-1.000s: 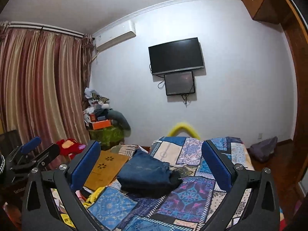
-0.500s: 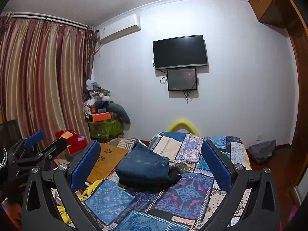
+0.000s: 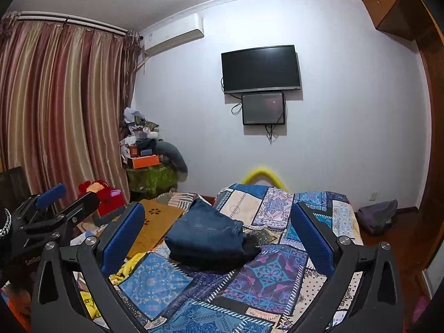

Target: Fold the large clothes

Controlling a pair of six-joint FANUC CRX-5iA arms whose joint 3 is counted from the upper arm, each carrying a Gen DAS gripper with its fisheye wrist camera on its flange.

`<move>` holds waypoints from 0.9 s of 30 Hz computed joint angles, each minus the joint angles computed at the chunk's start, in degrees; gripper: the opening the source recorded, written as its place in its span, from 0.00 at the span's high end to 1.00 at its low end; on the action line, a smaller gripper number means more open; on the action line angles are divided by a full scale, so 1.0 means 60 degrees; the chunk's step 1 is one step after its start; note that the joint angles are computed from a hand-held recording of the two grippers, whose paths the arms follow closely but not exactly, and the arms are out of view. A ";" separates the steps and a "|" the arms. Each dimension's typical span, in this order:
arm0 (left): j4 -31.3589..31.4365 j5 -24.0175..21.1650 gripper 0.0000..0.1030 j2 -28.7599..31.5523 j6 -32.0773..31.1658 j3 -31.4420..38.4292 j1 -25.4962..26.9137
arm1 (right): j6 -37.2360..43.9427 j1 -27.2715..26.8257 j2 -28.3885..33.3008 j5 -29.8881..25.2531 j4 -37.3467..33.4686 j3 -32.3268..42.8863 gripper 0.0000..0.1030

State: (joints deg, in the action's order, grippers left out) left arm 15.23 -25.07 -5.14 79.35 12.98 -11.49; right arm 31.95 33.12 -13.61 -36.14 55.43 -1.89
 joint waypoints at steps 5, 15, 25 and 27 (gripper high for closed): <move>-0.0023 -0.0098 0.00 0.0051 0.0048 0.0072 -0.0004 | 0.0142 0.0049 0.0036 -0.0086 -0.0099 0.0068 0.00; 0.0746 -0.0214 0.00 0.0118 -0.0564 -0.0040 0.0085 | 0.0520 0.0066 0.0099 -0.0219 -0.0506 0.0256 0.00; 0.0973 -0.0175 0.00 0.0108 -0.0725 -0.0133 0.0122 | 0.0772 0.0071 0.0131 -0.0340 -0.0770 0.0382 0.00; 0.0885 -0.0192 0.00 0.0108 -0.0668 -0.0122 0.0098 | 0.0801 0.0056 0.0110 -0.0324 -0.0829 0.0371 0.00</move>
State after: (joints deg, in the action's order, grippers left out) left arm 20.54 -26.22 -4.50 75.34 12.25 -10.90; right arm 36.76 33.46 -12.95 -38.09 50.46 0.34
